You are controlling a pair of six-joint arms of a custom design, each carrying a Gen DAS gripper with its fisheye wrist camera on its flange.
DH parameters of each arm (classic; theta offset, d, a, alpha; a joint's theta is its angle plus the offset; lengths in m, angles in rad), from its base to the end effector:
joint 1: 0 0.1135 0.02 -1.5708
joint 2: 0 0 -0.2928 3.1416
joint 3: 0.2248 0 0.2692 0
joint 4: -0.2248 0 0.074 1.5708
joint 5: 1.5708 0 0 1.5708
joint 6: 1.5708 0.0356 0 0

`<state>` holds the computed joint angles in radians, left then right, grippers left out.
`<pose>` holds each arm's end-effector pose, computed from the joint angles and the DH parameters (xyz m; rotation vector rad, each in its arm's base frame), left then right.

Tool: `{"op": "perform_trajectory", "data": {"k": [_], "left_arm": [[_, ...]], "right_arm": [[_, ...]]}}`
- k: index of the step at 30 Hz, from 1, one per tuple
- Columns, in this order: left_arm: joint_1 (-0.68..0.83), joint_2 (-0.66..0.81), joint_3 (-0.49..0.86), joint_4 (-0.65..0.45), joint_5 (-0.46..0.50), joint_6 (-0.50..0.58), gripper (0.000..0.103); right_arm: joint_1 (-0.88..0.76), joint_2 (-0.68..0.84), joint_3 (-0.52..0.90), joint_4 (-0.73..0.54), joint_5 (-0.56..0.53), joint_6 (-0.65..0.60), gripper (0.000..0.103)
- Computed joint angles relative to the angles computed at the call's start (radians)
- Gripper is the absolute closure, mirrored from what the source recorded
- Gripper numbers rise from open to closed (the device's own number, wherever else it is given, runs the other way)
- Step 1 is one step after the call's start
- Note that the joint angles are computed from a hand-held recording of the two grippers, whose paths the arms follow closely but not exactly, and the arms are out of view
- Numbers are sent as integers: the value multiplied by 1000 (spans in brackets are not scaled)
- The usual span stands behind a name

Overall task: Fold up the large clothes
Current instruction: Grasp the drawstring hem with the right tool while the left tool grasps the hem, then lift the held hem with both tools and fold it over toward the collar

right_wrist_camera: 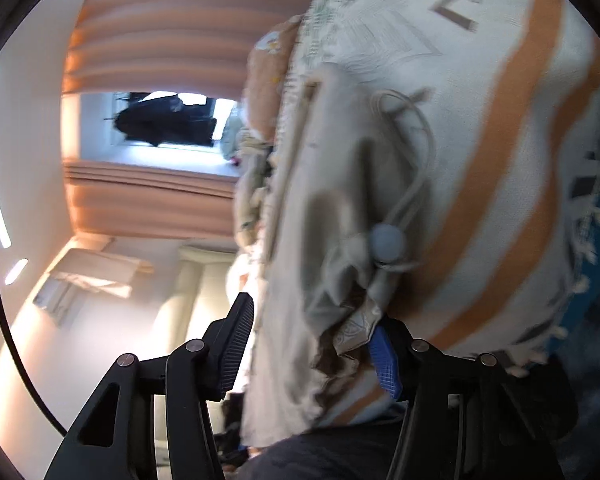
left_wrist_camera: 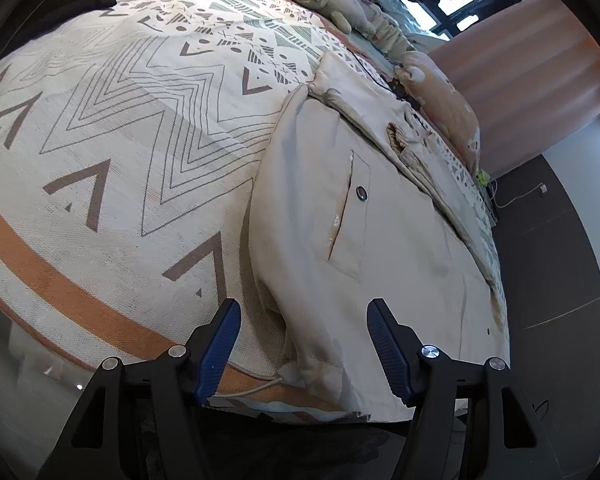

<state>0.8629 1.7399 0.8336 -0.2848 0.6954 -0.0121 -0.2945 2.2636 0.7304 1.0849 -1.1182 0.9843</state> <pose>0.2227 0.2252 0.1384 -0.8839 2.2926 -0.6148 0.3515 -0.0732 0.0400 0.5428 2.0031 1.5478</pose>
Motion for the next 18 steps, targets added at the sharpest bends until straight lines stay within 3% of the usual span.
{"op": "perform_trajectory", "data": {"k": [3,6,10,14,16,17,18], "left_arm": [[3,42,28,-12,29,-9,36],[-7,107,71,-44,83,-11,42],[-22,148,87,-38,132,-33,43],[-33,158,94,-19,134,-50,46],[-49,149,86,11,64,-77,65],[-54,149,86,18,32,-88,79],[-52,153,83,27,31,-96,82]], "right_arm": [[10,-13,6,-6,7,-21,46],[40,-47,23,-155,74,-117,46],[72,-32,61,-220,121,-137,46],[94,-19,78,-195,178,-78,46],[99,-13,78,-180,217,-58,59],[102,-21,83,-226,247,-75,84],[103,-24,87,-263,267,-82,88]]}}
